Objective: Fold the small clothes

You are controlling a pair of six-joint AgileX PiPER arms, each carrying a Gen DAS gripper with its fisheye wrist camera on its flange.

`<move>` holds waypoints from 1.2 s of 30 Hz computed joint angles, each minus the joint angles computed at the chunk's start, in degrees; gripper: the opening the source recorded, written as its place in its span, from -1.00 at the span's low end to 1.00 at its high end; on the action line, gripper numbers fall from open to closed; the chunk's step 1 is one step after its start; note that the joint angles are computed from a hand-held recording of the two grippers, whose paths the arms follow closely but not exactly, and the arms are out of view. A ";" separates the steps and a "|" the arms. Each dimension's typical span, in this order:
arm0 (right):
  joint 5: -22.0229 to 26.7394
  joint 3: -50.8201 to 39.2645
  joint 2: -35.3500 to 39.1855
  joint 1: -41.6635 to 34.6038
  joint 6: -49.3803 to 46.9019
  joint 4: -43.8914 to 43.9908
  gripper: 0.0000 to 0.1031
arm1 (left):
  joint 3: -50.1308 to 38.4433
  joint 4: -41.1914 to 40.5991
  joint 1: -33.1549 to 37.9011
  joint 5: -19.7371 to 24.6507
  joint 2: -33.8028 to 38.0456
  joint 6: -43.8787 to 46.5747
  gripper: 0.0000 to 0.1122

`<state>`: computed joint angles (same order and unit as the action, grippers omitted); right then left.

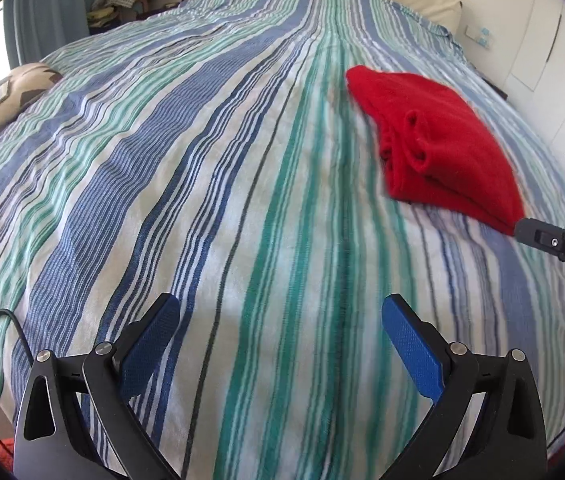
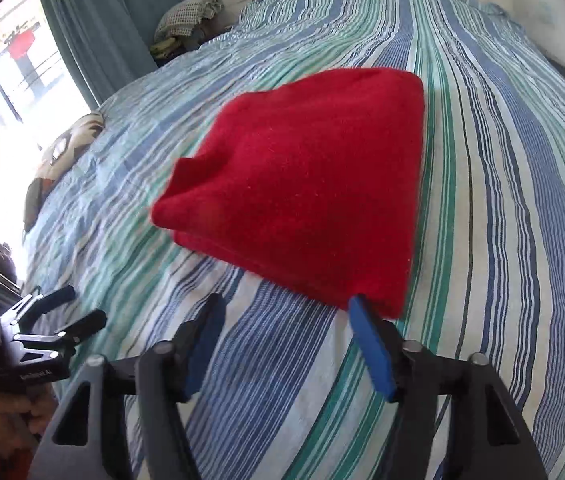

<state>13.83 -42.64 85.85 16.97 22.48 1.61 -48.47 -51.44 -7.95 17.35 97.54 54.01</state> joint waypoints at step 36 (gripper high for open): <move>5.93 -30.24 8.80 -15.03 -40.32 47.74 -0.42 | -73.76 11.54 -3.52 41.39 27.23 -30.00 -0.67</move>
<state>19.76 -72.88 94.65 1.94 -17.84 49.34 -122.23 -39.90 -11.47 58.75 124.77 24.02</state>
